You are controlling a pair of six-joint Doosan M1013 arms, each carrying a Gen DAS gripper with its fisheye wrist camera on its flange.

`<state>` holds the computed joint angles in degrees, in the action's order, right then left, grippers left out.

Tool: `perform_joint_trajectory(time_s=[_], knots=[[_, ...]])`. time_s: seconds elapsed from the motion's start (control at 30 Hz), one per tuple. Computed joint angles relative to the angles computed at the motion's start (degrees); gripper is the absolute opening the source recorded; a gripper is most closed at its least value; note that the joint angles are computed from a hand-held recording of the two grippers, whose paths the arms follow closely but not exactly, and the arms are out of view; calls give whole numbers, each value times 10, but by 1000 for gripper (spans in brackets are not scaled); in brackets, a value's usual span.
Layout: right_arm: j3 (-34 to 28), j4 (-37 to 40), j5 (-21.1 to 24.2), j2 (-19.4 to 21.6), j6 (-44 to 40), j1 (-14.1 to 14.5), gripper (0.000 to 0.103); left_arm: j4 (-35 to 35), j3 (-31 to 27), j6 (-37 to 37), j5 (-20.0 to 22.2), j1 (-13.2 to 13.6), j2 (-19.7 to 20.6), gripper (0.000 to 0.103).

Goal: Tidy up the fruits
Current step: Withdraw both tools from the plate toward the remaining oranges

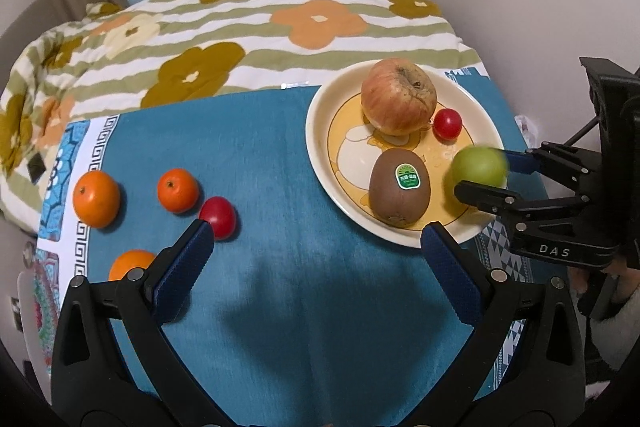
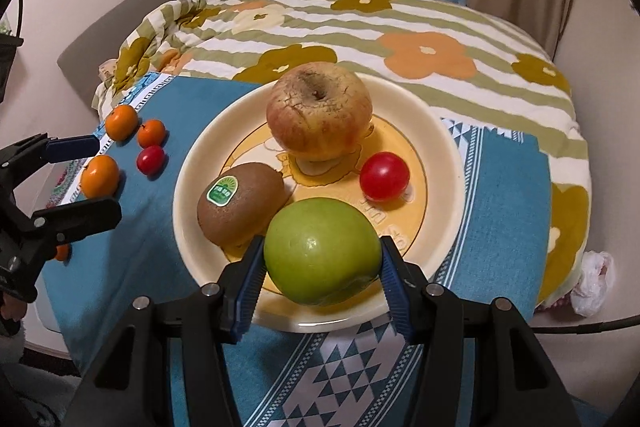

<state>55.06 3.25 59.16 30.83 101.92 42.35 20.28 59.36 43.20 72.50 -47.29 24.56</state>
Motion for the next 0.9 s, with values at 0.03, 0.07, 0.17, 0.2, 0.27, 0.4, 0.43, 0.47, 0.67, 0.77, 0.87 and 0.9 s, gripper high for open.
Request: perform_joint_trajectory(time_s=[0.03, 0.07, 0.17, 0.2, 0.27, 0.4, 0.43, 0.47, 0.67, 0.77, 0.87, 0.9], knots=[[2, -3, -5, -3, 4, 0, 72, 2, 0, -1, 1, -1, -1, 103], [2, -7, -7, -4, 7, 1, 93, 4, 0, -2, 1, -1, -2, 103], [5, -22, -17, -10, 19, 3, 99, 12, -1, -8, 5, -4, -5, 103], [7, -29, -21, -13, 26, 4, 99, 17, 0, -12, 7, -5, -7, 103], [12, -37, -29, -18, 38, 6, 100, 23, 1, -17, 8, -7, -10, 103], [19, -59, -41, -27, 57, 9, 100, 37, 4, -27, 11, -12, -18, 103], [20, -65, -43, -29, 59, 11, 100, 41, 5, -29, 10, -13, -20, 103], [21, -70, -44, -31, 60, 12, 100, 43, 7, -32, 9, -14, -22, 103], [10, -80, -20, -37, 59, 17, 100, 54, 11, -46, 5, -21, -34, 103], [7, -110, -10, -40, 79, 26, 100, 60, 16, -52, 1, -24, -43, 103], [2, -127, -12, -45, 90, 36, 100, 70, 26, -58, -3, -26, -58, 103], [-5, -131, -8, -44, 94, 40, 100, 74, 31, -60, -4, -27, -63, 103]])
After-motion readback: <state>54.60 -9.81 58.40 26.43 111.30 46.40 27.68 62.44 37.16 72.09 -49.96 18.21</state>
